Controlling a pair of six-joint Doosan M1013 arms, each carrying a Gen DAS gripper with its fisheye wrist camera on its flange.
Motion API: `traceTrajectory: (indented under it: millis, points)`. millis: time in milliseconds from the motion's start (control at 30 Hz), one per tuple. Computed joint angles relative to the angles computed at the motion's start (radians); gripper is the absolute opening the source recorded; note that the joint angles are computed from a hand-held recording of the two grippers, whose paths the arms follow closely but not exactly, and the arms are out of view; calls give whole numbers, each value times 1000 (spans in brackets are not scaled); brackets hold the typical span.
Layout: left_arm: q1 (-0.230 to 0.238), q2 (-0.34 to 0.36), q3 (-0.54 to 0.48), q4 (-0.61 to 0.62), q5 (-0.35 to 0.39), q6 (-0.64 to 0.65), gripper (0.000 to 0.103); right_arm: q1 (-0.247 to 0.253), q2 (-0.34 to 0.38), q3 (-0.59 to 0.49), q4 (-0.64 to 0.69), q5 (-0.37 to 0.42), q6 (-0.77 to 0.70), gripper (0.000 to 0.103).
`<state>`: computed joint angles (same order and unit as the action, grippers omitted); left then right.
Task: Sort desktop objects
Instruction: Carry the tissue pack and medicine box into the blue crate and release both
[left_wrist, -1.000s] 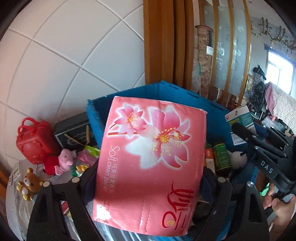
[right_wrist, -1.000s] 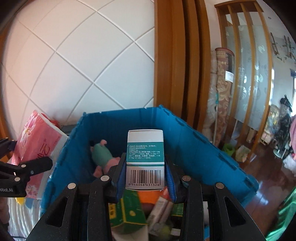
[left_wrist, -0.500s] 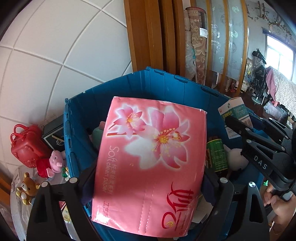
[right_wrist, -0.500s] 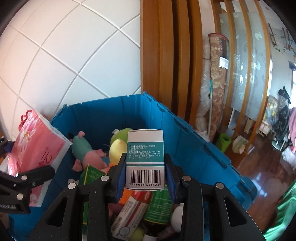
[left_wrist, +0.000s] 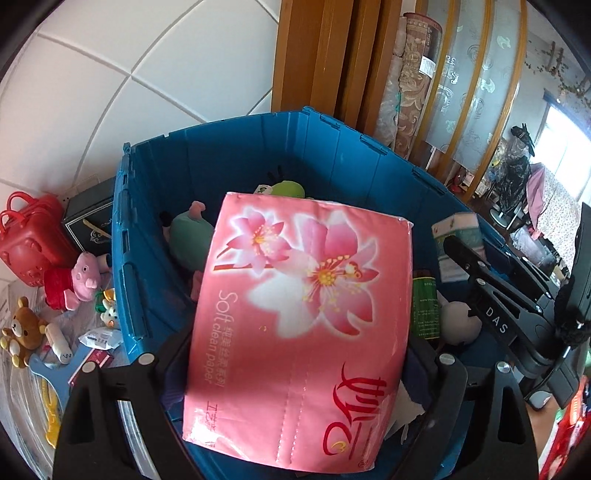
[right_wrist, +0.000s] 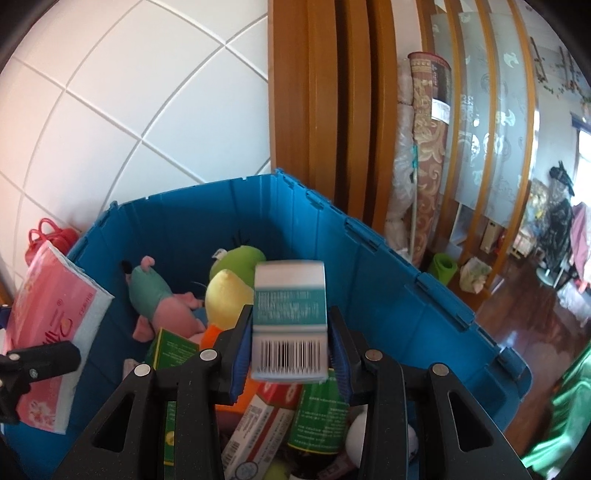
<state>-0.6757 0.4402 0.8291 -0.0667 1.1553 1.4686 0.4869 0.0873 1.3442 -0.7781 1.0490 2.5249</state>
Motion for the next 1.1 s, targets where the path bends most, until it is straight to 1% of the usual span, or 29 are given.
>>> traceTrajectory:
  millis: [33, 67, 100, 133, 167, 233, 300, 467, 600, 767, 933, 1100]
  points:
    - [4, 1, -1, -9, 1, -4, 92, 2, 4, -5, -4, 9, -8, 42]
    - [6, 1, -1, -16, 1, -9, 92, 3, 6, -8, -2, 13, -17, 53]
    - [9, 2, 0, -20, 1, -15, 92, 4, 6, -11, -2, 13, -25, 70]
    - [10, 2, 0, -20, 3, -19, 92, 6, 6, -11, -8, 12, -28, 77]
    - [11, 2, 0, -20, 4, -22, 92, 12, 7, -11, -25, 17, -27, 87]
    - [10, 2, 0, -17, 2, -22, 92, 22, 13, -14, -58, 37, -21, 89]
    - [5, -8, 14, -1, -20, -17, 92, 24, 16, -17, -65, 42, -19, 89]
    - [-25, -52, 86, 100, -135, -7, 92, 13, 4, -5, -44, 5, -5, 91]
    - [-47, -59, 96, 160, -150, 30, 93, 14, 0, 0, -48, -12, -1, 99]
    - [-68, -81, 132, 225, -207, 51, 93, 13, -7, 11, -54, -32, 17, 102]
    - [-73, -81, 130, 256, -202, 39, 93, 12, -11, 16, -57, -43, 28, 102]
    - [-69, -77, 123, 242, -189, 32, 93, 13, -14, 21, -61, -52, 38, 102]
